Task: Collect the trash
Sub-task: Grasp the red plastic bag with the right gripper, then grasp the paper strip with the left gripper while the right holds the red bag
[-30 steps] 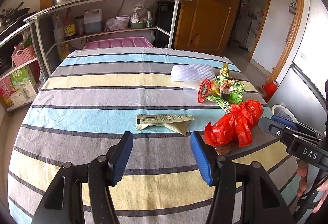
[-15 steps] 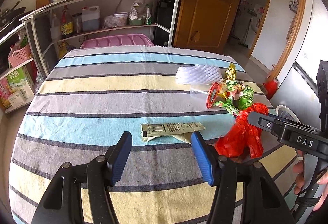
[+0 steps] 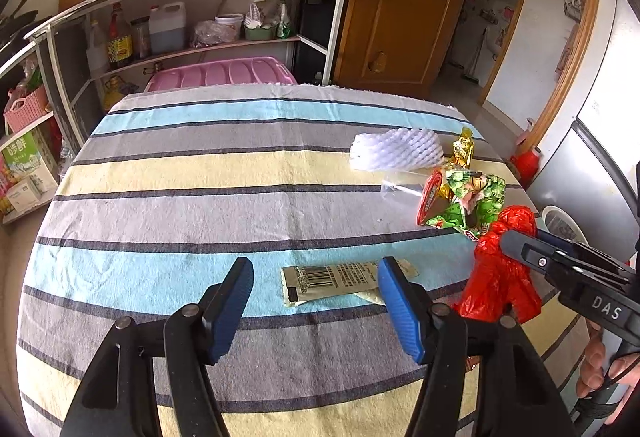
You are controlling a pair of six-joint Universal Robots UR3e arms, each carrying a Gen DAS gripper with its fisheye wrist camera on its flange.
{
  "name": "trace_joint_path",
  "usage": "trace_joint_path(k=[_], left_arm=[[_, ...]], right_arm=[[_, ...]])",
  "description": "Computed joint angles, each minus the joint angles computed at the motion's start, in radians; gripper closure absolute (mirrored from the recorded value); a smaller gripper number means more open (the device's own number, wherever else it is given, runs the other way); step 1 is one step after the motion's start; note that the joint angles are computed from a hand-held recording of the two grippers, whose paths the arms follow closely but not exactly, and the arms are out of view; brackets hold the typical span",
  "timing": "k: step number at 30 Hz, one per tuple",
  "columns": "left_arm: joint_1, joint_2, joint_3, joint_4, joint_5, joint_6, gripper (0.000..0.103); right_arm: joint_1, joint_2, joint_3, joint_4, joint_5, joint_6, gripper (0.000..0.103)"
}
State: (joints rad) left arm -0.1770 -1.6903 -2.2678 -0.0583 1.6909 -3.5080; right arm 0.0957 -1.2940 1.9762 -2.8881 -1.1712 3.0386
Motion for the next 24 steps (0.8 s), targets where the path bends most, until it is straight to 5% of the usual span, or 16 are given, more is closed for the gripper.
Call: trace_joint_path(k=[6,18,24], left_arm=[[-0.049,-0.076,0.062,-0.008,0.046,0.078,0.038],[-0.100,-0.082,0.057,-0.045,-0.076,0.170,0.038],[-0.165,-0.114,0.131,-0.074,0.111,0.181,0.038]], right_arm=[[-0.058,-0.069,0.071,-0.028,0.061,-0.017,0.053],[-0.129,-0.157,0.148,-0.018,0.104,-0.072,0.053],[-0.170,-0.193,0.190,-0.019,0.129,-0.096,0.053]])
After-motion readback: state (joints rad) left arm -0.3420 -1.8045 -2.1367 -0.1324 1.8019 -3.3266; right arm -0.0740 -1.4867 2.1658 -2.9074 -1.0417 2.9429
